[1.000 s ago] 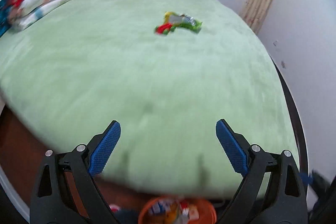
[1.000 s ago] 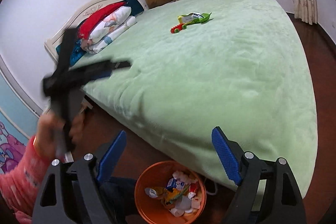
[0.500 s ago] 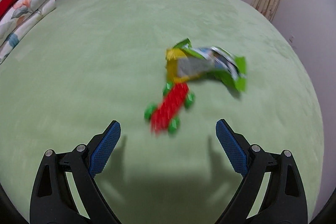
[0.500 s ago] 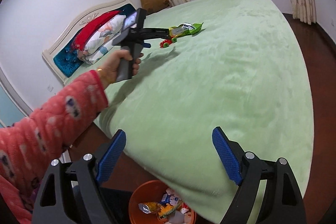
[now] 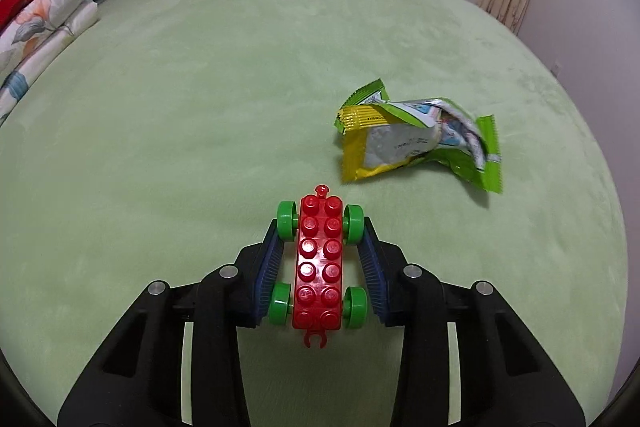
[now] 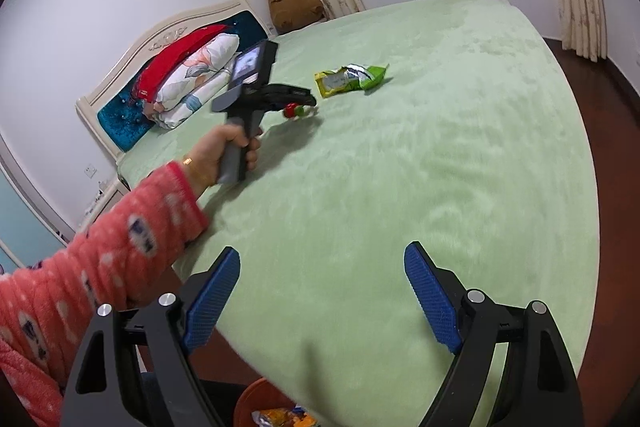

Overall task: Collect trash
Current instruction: 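Grasp the green snack bag with the right tool while the left tool holds the car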

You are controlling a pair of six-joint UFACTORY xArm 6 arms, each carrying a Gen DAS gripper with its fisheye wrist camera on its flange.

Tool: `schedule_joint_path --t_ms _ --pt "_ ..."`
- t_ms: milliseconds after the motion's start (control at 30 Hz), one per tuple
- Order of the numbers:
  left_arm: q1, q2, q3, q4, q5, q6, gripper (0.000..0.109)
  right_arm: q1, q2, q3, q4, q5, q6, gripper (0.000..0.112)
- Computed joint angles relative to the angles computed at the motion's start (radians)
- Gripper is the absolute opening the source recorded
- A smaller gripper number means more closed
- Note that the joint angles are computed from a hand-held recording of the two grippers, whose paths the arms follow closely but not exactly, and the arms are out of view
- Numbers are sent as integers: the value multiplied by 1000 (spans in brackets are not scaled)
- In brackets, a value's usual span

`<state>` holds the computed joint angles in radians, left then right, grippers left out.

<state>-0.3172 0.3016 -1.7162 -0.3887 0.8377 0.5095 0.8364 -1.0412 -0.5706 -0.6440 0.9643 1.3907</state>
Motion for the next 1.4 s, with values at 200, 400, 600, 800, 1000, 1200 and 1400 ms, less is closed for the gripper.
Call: schedule_joint_path --t_ms 200,400,600,800,1000,1200,1400 --pt "56 -207 212 -98 -39 135 38 -216 126 -76 110 -156 -281 84" --pt "115 -366 361 -146 -27 228 38 -450 460 -292 266 -278 -733 90" --pt "160 -423 417 -193 -7 260 38 -559 852 -626 210 -296 -969 93" --pt "158 -406 417 -191 -4 256 38 -606 1198 -992 214 -186 -1120 96" --pt "169 -392 412 -205 6 261 38 -629 1376 -1192 215 -67 -1175 96" --pt "172 -395 414 -208 10 257 38 -624 1428 -1229 148 26 -1121 54" --pt "179 -433 430 -213 33 249 38 -623 1299 -1094 89 -26 -962 42"
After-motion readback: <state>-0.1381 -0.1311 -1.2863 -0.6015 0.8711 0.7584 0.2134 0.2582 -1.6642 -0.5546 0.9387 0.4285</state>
